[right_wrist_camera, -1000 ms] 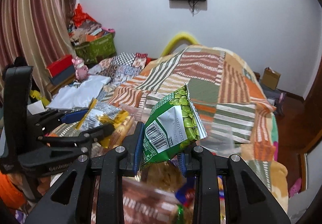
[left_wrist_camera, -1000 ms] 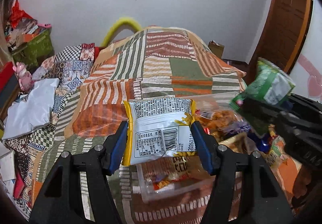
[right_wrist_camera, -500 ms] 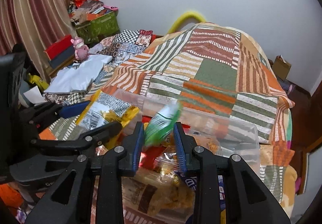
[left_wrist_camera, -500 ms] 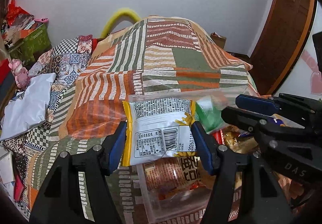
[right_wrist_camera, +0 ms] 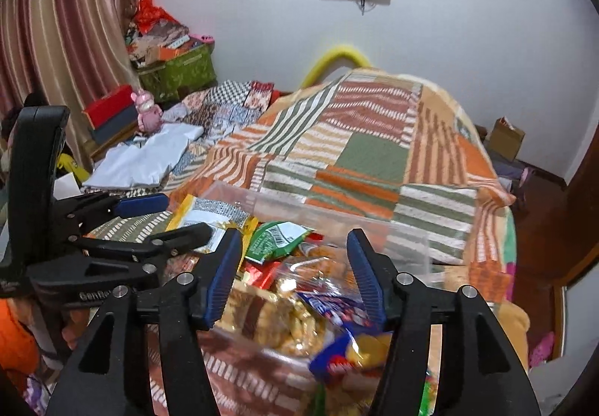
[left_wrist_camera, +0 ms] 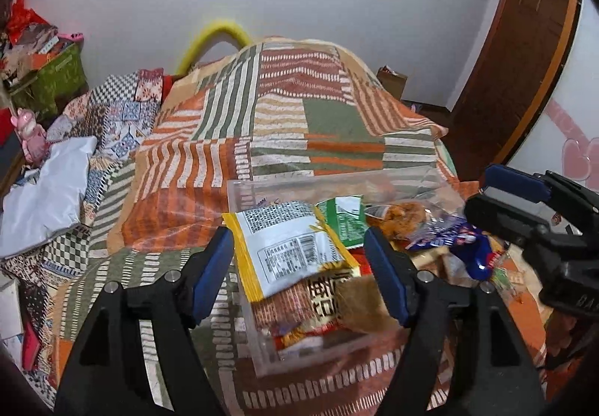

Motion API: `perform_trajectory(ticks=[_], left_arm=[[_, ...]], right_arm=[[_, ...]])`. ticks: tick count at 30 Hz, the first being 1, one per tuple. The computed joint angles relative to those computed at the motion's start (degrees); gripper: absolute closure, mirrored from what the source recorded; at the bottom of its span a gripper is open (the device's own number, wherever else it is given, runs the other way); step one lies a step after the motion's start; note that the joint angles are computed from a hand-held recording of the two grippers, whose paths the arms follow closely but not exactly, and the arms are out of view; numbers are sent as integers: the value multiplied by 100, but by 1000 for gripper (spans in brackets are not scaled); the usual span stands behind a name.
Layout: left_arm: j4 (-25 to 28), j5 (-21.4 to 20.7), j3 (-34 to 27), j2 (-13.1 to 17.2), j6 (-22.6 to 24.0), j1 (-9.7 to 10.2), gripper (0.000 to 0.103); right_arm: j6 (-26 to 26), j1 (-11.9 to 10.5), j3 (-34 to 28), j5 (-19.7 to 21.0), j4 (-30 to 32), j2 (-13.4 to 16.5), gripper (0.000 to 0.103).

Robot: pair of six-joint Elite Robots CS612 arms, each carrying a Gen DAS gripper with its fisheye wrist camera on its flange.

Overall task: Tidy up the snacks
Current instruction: 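Drop the chip bag into the box with the left tool while the right drops the pea bag in, then grasp the clipped cookie bag with the left tool while the right tool grasps the wrapped cake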

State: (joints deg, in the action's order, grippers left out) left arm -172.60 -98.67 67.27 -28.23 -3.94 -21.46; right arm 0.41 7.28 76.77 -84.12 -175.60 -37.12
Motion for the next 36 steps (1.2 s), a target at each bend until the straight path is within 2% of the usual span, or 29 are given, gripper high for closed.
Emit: perform_trajectory(ticks=[2, 6, 16, 25, 29, 33, 36], left_arm=[[-228, 70, 210, -111, 58, -20, 23], [-596, 186, 633, -322, 191, -66, 19], [-732, 86, 1338, -616, 412, -171, 15], [-489, -152, 1498, -655, 560, -342, 15], [-332, -120, 1453, -625, 725, -478, 15], [-114, -48, 1362, -590, 928, -640, 15], [95, -65, 1248, -537, 1045, -743, 15]], right_arm=[[2, -19, 183, -53, -187, -98, 46], [67, -72, 590, -115, -531, -284, 41], [164, -198, 1401, -547, -817, -549, 41], [472, -447, 1881, -732, -611, -656, 40], [408, -557, 2004, -606, -549, -663, 40], [326, -634, 2065, -499, -590, -635, 29], [335, -710, 2047, -268, -517, -603, 29]])
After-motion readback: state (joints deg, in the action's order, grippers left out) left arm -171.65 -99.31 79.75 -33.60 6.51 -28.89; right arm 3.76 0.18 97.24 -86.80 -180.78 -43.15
